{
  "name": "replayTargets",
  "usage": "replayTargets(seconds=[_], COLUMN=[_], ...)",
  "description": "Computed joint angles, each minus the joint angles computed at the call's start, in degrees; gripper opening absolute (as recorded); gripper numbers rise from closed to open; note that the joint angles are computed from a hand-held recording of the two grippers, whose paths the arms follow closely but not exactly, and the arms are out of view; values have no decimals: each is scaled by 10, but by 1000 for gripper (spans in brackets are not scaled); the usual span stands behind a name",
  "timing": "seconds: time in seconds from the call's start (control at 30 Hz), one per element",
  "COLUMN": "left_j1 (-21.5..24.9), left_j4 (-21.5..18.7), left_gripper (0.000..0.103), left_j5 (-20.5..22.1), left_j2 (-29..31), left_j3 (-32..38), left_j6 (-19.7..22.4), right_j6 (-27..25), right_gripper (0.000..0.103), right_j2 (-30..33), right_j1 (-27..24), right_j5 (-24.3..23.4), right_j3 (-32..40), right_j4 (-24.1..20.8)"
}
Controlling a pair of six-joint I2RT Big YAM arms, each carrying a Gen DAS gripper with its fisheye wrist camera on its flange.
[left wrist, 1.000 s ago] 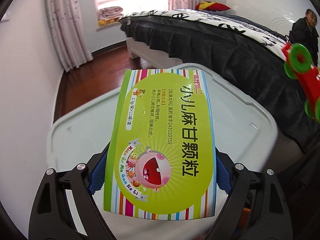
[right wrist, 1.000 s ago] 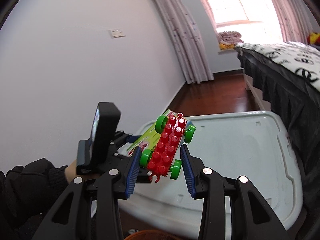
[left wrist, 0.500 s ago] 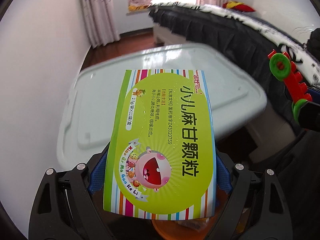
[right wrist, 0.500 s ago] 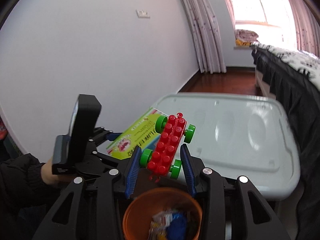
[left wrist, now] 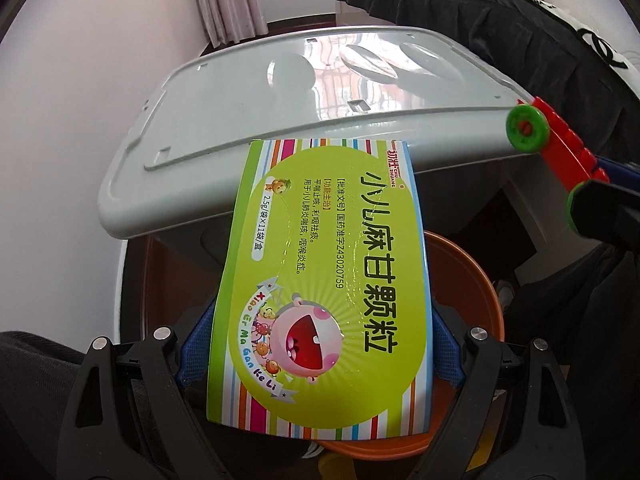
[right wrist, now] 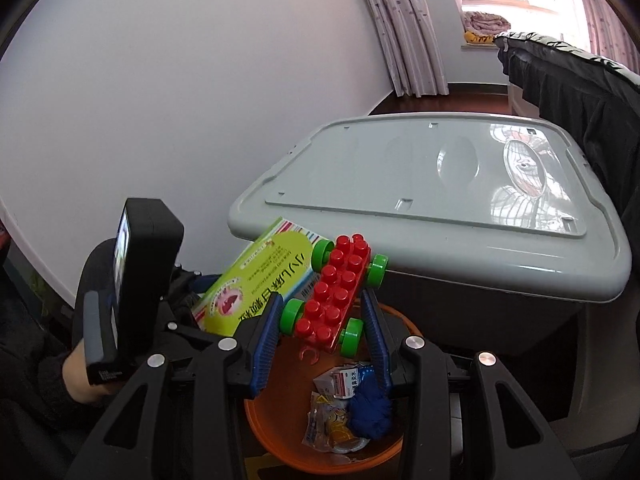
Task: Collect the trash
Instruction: 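Carry the toy car and green box over the orange bucket and open both tools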
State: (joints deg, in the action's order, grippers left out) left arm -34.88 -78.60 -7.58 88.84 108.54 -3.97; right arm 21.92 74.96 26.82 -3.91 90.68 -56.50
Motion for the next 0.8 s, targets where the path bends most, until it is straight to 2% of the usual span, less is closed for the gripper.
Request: replayTargets(seconds=[0.8], left_j1=[-3], left_j4=[1], left_gripper=[84], left_j5=[-2], left_j2=[-1], left_j3=[-4], left_j6=[7], right_j6=[-5], right_gripper=[40], right_j2=[-4], right_j1=[2], right_j5=[-4], right_j3=[-5], right_j4=[3])
